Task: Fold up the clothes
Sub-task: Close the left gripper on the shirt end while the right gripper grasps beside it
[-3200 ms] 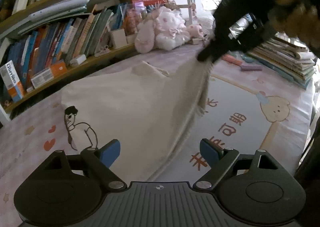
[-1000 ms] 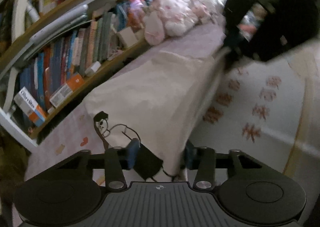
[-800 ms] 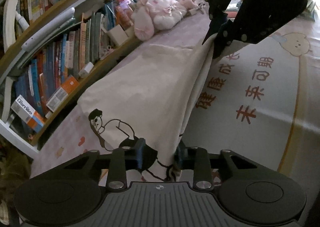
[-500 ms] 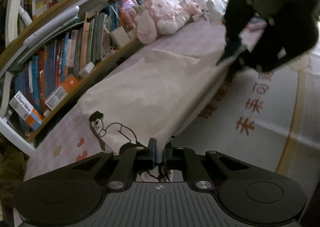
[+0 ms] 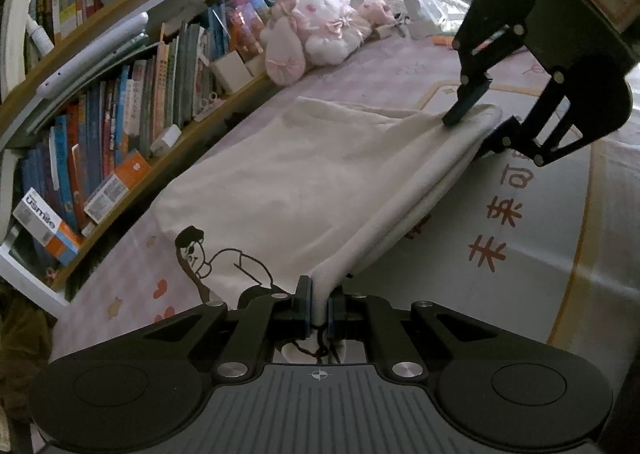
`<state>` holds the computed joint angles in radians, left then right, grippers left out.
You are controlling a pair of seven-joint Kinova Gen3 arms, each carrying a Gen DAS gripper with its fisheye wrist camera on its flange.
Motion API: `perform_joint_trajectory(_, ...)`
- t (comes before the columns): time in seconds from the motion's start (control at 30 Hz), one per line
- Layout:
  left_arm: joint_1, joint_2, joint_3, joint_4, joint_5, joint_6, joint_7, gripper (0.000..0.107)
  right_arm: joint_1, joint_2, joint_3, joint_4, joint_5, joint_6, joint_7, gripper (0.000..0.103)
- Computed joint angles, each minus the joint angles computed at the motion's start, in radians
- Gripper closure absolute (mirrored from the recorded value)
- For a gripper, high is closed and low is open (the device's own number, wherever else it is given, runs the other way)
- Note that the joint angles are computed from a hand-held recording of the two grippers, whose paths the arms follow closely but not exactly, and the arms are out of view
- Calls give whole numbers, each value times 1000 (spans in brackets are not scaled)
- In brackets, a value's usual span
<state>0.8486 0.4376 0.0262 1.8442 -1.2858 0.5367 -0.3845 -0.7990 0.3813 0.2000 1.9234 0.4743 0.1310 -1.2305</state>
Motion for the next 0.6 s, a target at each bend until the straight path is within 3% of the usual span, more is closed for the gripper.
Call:
perform_joint_trajectory(0.23,-7,-3,7,-11,39,3,-54,100,-194,21,243,75,4,-123,33,75)
perform_joint_trajectory(0.27,-8,-3,8,-13,47,3,-65,99,-194,19,245,80,-8,-128,44,86)
perform_joint_trajectory(0.33,-9,1,10,-19,71,9,-91,99,-155,6,201,82,-41,-123,63,92)
perform_joint_trajectory(0.5,-10,12,9,-36,156,28,-176,92,-111,-21,144,59,-119,-88,92,93)
perform_joint_trajectory(0.6,16,26,-9,-44,163,54,-181,82,-149,-14,185,70,-124,-108,119,93)
